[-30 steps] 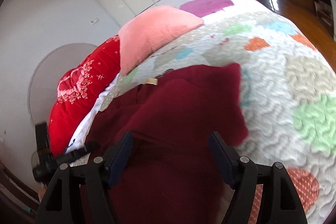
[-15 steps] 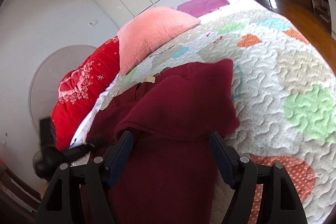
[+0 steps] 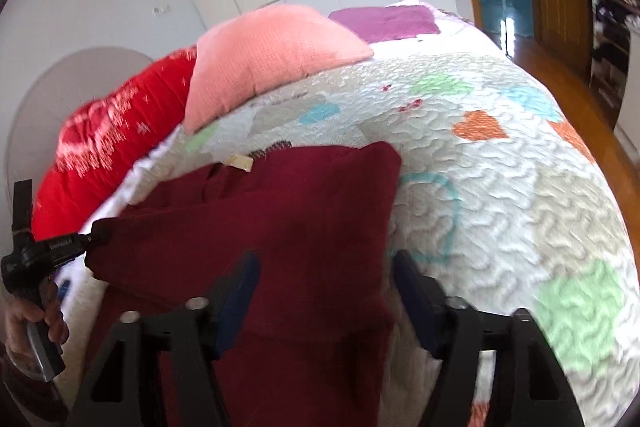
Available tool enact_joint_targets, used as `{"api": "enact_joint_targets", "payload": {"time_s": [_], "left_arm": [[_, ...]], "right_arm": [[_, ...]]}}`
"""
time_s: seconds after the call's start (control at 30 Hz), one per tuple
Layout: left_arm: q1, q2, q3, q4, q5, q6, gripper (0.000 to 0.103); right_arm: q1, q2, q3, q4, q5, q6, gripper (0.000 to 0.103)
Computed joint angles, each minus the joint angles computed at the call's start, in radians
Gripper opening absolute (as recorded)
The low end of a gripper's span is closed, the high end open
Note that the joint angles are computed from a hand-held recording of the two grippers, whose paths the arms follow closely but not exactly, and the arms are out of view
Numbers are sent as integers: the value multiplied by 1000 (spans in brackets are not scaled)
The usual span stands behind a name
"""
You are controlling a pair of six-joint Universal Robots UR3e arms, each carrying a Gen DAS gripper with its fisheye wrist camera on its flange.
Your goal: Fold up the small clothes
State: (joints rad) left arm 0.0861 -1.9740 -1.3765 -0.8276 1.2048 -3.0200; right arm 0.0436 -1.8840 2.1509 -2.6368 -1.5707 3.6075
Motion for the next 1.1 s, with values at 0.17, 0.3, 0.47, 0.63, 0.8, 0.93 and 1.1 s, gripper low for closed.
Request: {"api": "enact_joint_targets", "payload": {"time_s": [0.17, 0.3, 0.47, 0.63, 0.8, 0.93, 1.1], "left_arm": [[35, 19, -8, -38, -50, -1, 5], [18, 50, -54, 15, -5, -9, 14], [-1, 57, -59, 20, 34, -22, 16], [73, 209, -179, -57, -49, 61, 48], [197, 386, -347, -150, -144, 143, 64], [264, 521, -473, -249, -146, 268, 64], [359, 699, -611, -378, -156, 397, 64]], "right_arm": [[10, 123, -51, 67, -36, -40, 52], [85, 51, -52, 78, -140, -10, 52], [148, 157, -109, 119, -196, -74, 52], [83, 1, -43, 162, -120, -45, 52], [49, -250, 57, 275, -1, -39, 58], [74, -389, 105, 388, 43, -49, 65], [165, -516, 161, 483, 44, 3, 66]]}}
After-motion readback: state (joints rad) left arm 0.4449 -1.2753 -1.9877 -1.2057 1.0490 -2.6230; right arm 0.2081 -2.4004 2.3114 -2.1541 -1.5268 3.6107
